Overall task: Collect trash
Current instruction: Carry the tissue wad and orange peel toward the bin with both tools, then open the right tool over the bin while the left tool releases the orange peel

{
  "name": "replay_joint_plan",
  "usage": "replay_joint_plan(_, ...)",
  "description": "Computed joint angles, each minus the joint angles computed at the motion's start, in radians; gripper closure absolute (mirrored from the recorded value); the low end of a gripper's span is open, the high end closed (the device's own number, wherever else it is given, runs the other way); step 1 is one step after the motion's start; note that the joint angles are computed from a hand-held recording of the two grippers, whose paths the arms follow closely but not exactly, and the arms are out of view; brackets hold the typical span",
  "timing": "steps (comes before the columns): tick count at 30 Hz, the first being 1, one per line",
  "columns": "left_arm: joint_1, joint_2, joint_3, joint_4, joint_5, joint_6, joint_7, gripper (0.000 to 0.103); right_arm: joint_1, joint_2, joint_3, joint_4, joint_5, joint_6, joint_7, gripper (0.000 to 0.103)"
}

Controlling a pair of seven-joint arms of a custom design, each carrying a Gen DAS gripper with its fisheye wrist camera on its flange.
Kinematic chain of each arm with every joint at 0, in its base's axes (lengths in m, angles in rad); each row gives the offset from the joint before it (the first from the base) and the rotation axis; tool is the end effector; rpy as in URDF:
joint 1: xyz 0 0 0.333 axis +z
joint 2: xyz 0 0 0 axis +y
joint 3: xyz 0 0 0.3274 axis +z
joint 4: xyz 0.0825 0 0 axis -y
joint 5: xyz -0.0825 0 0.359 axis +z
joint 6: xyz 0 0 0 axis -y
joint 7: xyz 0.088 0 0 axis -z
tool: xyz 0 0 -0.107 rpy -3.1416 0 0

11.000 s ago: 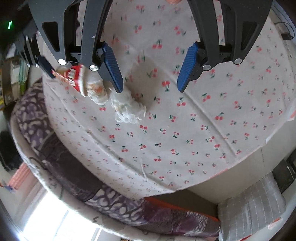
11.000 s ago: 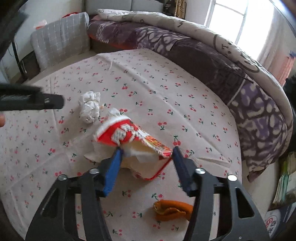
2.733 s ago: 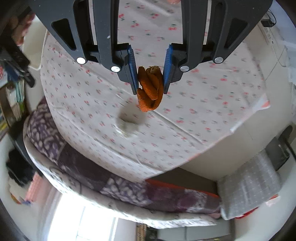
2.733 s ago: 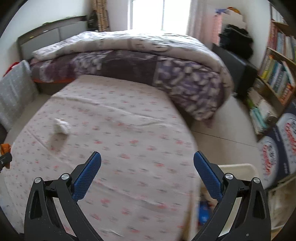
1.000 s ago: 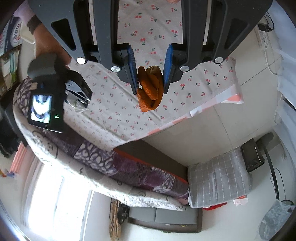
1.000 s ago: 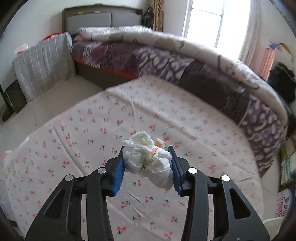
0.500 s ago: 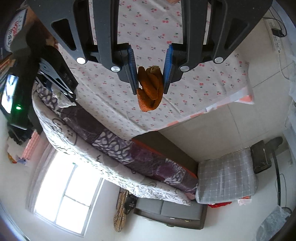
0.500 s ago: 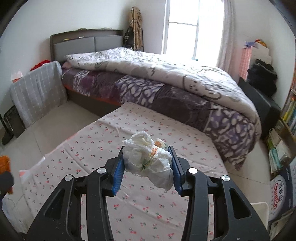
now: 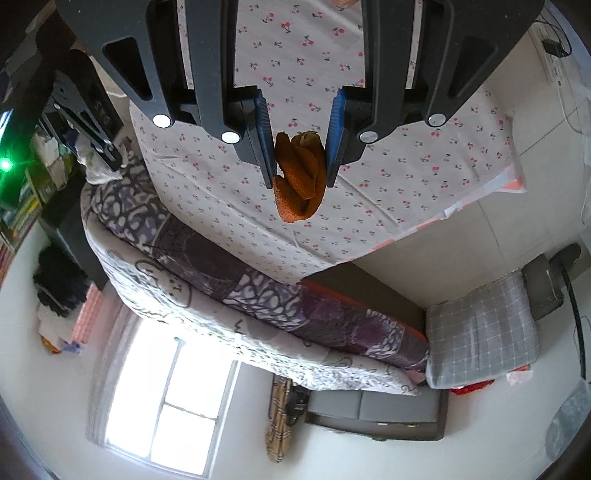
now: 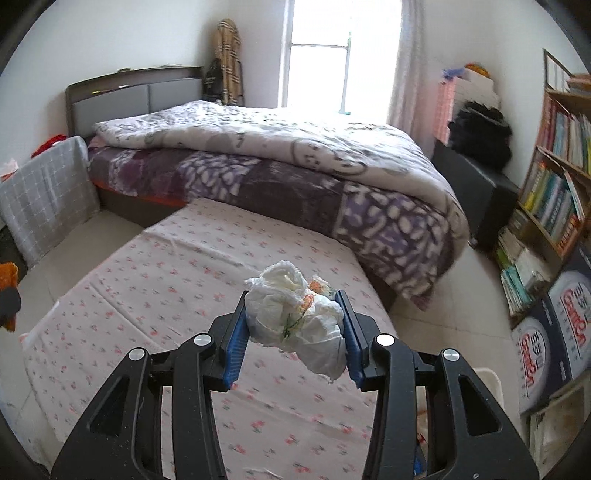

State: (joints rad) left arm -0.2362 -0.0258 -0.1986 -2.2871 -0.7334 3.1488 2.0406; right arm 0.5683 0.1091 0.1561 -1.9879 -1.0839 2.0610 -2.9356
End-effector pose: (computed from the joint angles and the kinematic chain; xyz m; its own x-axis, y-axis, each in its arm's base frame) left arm 0.5031 -0.1689 0.4805 -0.2541 -0.9476 0.1938 -0.6617 0.0242 -0.7494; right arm 0.4578 0.3391 0.4547 -0.5018 -0.8609 0.0844 -0.5594 0.2485 -0.7908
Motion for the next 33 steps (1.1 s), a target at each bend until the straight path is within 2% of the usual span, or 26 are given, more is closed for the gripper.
replay_joint_plan(15, -0.074, -0.001, -0.048, -0.041, 0.090, 0.033, -0.040, 0.077, -0.079, -0.277, 0.054, -0.333, 0.093, -0.010, 0.142, 0.061)
replay_joint_plan(19, -0.091, 0.002, -0.060, -0.052, 0.143, 0.048, -0.082, 0.077, -0.110, -0.353, 0.062, -0.420, 0.124, 0.004, 0.191, 0.061)
replay_joint_plan(26, -0.119, 0.010, -0.083, -0.067, 0.250, 0.064, -0.173, 0.077, -0.145, -0.465, 0.090, -0.516, 0.151, -0.055, 0.240, 0.061)
replay_joint_plan(33, -0.146, 0.029, -0.106, -0.066, 0.395, 0.068, -0.301, 0.077, -0.180, -0.624, 0.075, -0.645, 0.243, -0.012, 0.270, 0.060)
